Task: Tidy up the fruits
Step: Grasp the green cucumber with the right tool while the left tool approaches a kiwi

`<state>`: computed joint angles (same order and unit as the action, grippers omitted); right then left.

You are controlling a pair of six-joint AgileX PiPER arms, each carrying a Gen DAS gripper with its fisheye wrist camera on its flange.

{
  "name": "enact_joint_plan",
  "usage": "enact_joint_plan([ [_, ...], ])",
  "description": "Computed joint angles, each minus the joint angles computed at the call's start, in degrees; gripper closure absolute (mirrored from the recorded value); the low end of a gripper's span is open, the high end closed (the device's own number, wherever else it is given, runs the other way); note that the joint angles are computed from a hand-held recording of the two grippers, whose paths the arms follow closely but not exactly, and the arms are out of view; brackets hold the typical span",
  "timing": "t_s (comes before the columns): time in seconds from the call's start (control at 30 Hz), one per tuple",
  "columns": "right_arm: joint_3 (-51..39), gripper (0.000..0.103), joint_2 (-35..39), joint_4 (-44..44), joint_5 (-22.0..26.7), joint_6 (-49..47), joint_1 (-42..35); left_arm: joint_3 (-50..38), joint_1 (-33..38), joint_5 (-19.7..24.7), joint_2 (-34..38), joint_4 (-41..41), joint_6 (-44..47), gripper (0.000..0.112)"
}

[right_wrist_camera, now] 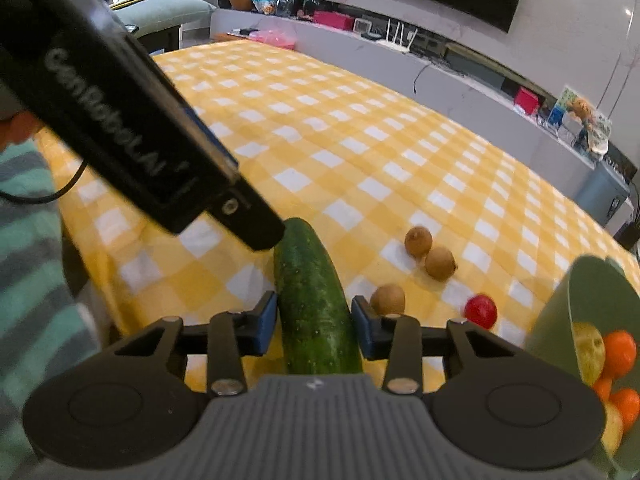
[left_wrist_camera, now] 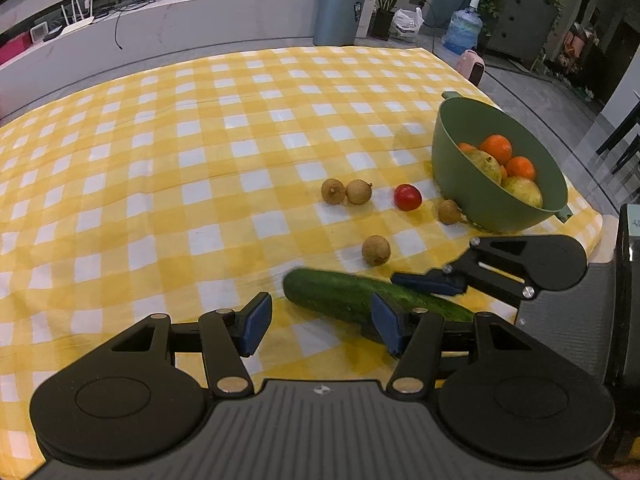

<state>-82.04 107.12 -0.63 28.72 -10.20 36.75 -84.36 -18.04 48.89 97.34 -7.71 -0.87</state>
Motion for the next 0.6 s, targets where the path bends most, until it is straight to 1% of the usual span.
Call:
enact_joint_plan([
  [0.1, 0.4, 0.066, 0.3, 2.0, 1.3, -1.3, -0.8, -0.2, -0.8, -0.1, 0.4, 0.5, -0.4, 0.045],
  [0.13, 1.3, 0.066, 0.0, 3.8, 0.4, -2.5, -1.2, -0.2, -1.1, 0.0, 0.4, 0.9, -0.6, 0.045],
  [0.23, 0.7, 0.066, 0.9, 5.6, -0.4, -3.8, -1.6, -0.2, -1.6, 0.3, 0.3, 2.0, -1.5, 0.045],
  [0.43, -0.1, 0.064, 2.6, 7.6, -1.3, -5.4, -1.6, 0.2, -2.1, 0.3, -0.1, 2.6, -2.5, 0.045],
  [0.5, -0.1, 0.067, 3.0, 10.8, -1.5, -7.3, -2.1, 0.3, -2.2, 0.4, -0.1, 2.8, -2.7, 0.045],
  [0.6, 1.1, 0.067, 2.4, 10.8, -2.8, -6.2, -2.2, 0.6, -2.5, 0.3, -0.5, 3.1, -2.8, 0.045],
])
